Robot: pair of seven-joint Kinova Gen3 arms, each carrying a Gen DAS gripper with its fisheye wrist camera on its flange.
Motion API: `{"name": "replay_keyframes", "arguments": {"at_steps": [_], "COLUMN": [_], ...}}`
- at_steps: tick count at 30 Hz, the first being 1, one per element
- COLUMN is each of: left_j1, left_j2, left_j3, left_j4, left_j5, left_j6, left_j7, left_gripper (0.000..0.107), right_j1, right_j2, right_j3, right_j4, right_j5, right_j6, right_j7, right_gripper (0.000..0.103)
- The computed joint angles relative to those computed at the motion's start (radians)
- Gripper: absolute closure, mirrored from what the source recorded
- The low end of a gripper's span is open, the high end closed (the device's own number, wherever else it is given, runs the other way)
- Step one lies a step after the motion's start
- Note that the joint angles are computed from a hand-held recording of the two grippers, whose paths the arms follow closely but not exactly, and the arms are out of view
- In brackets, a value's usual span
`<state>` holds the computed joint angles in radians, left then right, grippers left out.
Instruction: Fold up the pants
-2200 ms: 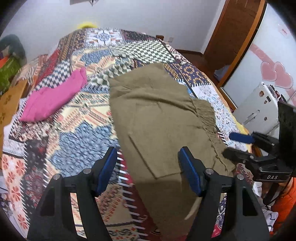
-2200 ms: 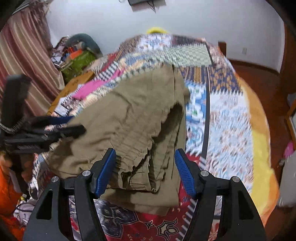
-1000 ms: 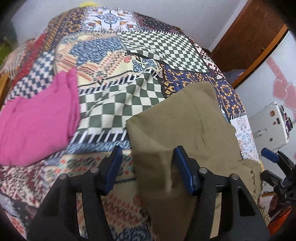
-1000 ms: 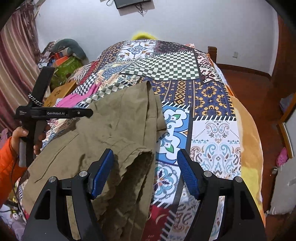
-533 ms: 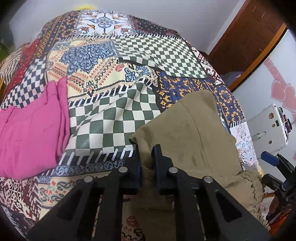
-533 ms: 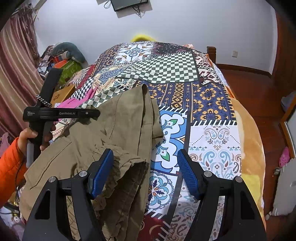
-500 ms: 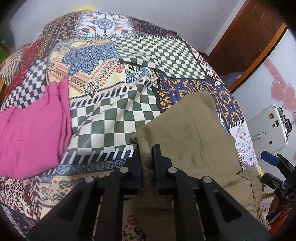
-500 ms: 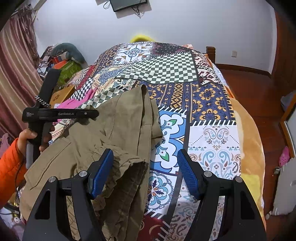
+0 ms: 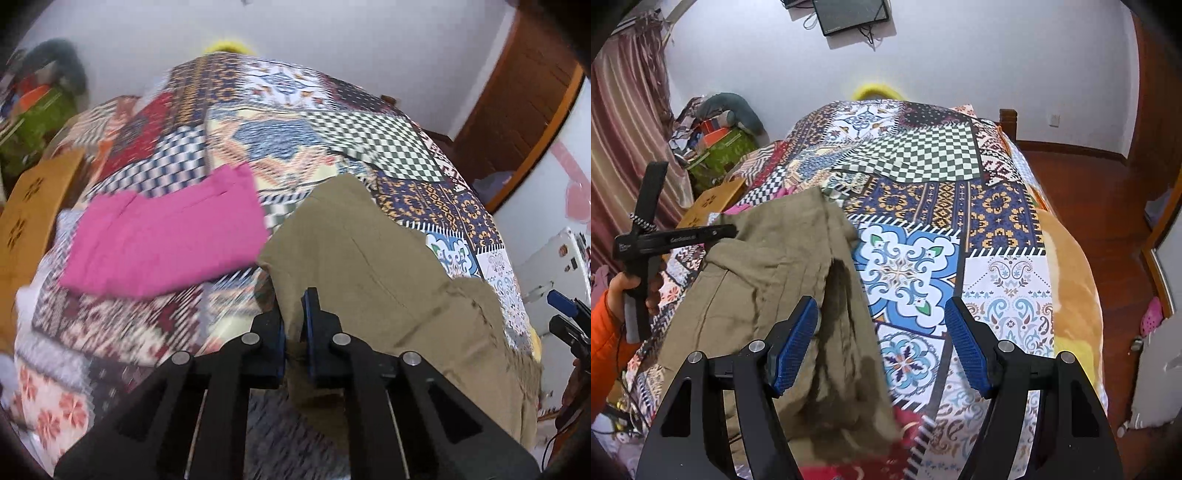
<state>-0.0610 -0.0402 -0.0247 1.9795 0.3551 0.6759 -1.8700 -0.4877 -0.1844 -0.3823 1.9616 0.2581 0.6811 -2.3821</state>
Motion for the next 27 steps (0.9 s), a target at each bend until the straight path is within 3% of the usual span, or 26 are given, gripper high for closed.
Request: {"name": "replay_keyframes", "arguments": {"at_steps": [16,23,27], "left_j1": [-0.017,-0.026,-0.038], "left_j2": [-0.348,-0.437,-0.455], "left_j3": [-0.177,-0.193,-0.228], "left_j4": [0.216,0.249,0.269], "left_j5": [0.015,-0.022,-0.052], "left_j6": [0.187,0.223,0.224], "left_j7": [-0.059,-0.040,-0.038], "left_gripper": [0.099,0.099,0.099], "right_j1": [-0.074,-0.130,-0.169], "right_j2": [-0.025,0.043,0.058], "right_j3": [-0.094,-0.104,-0.071], "right_j4": [-0.019,-0.022,-0.002], "right_j5": [0.005,0.008,0.005], "right_j6": [0.107,0.138,0.122], "right_j7": [-0.071,-0.077,-0.081], "right_gripper": [0.035,0.035,0.035]}}
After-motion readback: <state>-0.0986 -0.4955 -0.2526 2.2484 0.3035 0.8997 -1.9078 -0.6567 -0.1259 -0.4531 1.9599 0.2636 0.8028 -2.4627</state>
